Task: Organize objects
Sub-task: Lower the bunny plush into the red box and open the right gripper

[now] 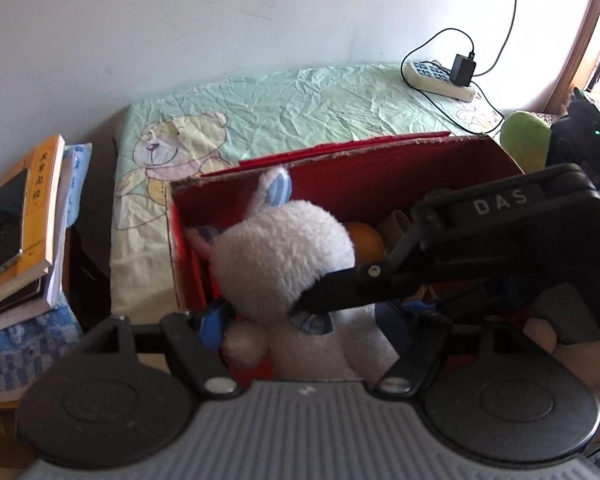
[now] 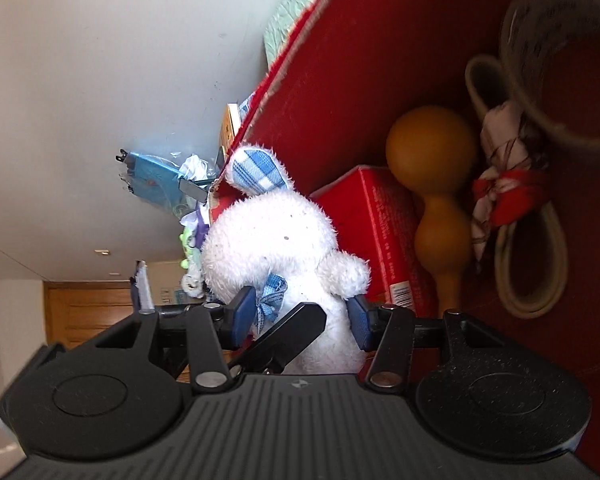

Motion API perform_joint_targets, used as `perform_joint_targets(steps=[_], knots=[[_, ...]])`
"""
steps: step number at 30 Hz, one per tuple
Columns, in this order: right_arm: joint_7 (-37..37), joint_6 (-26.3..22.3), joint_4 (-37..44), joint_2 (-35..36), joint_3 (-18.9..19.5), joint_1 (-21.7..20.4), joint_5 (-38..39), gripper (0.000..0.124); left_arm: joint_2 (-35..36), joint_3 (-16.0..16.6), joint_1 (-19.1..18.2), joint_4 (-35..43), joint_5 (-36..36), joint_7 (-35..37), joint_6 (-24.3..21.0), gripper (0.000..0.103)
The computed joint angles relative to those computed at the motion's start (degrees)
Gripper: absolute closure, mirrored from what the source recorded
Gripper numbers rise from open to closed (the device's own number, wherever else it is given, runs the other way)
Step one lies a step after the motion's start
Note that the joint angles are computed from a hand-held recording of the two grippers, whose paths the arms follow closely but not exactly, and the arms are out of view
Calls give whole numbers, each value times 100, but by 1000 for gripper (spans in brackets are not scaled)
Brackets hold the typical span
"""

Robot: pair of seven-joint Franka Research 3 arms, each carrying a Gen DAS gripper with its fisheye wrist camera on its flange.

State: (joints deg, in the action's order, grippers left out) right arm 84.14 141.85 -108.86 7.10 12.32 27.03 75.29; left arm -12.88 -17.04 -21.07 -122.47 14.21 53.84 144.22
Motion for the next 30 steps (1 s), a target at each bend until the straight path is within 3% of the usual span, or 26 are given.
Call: perform_joint_targets(steps=[4, 7, 12, 17, 19, 25, 30], knots=[[131, -24, -64, -55, -32, 3, -295, 66, -12, -135, 48, 65, 386, -188, -207, 25], [520, -100, -59, -69, -71, 34, -956, 66, -56, -242, 54, 93, 813, -322, -351, 21], [237, -297, -192, -144, -77, -23, -827, 66, -131, -286, -1, 64, 1089, -417, -545, 20], [-362, -158, -540, -445, -126, -43, -464, 67, -424, -342, 17, -83, 1279, -762, -484, 15], [-614, -27, -651, -537, -140, -16, -297, 67, -461, -377, 34, -70, 1357, -869, -483, 15], [-588, 787, -845, -836, -134, 173, -943, 68, -181, -468, 22, 251, 1499, -1283, -671, 15], [-368, 1128, -770, -824, -131, 278, -1248, 68, 215, -573, -76, 699, 1678, -1690, -1244, 14]])
